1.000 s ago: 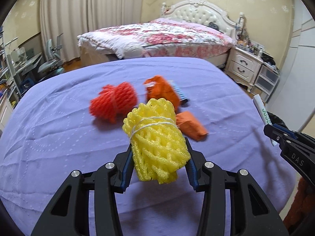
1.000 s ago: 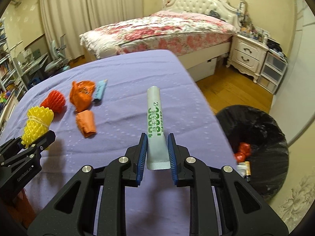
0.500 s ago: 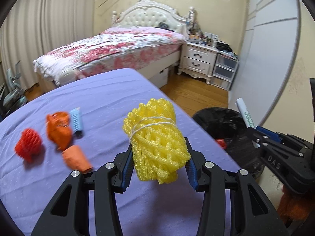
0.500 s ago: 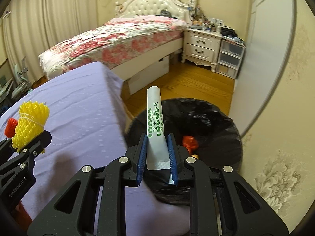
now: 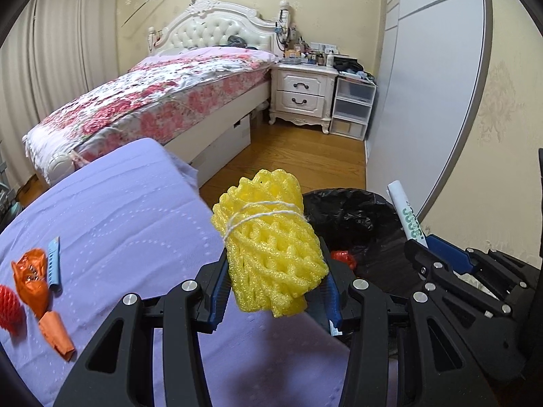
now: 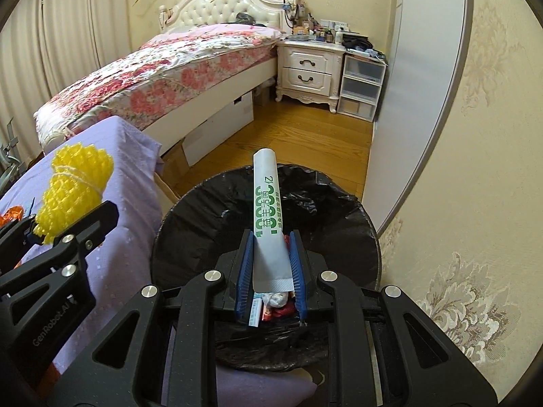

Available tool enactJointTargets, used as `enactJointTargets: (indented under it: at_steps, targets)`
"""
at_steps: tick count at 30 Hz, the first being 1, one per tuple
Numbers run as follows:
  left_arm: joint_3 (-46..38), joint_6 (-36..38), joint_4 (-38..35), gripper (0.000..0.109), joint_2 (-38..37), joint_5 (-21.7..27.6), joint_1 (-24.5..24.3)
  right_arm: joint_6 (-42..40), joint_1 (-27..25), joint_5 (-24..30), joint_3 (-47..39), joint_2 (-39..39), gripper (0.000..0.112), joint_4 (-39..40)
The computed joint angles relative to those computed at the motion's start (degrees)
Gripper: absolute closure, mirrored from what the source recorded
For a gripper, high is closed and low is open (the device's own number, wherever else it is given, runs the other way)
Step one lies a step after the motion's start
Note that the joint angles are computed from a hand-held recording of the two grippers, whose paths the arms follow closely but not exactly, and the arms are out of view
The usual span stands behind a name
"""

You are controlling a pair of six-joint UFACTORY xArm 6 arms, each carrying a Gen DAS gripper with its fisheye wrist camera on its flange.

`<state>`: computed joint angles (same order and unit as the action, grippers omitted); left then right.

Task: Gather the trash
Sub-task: 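Open both tools to drop the yellow net and tube into the bin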

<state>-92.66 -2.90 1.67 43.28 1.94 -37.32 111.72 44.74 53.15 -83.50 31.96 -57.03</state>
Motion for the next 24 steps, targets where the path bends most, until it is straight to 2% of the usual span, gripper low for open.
enactJointTargets:
  at_steps: [9,18,24]
  targets:
    - [-6.84,1.44,-0.32,0.062,4.32,4.52,-1.13,1.72,-0.92,0.35,1.21,-0.05,0.091,0.91]
    - [-9.82,-2.13,2.97,0.056,5.93,7.41,-0.75,3.97,-0.78,1.49,2.43,-0.89,0.089,1.17]
    - [-9.49,-5.84,6.87,0.046,5.72,6.88,-0.37,5.28,-0.39,3.07,2.99,-1.59,0.073,0.73]
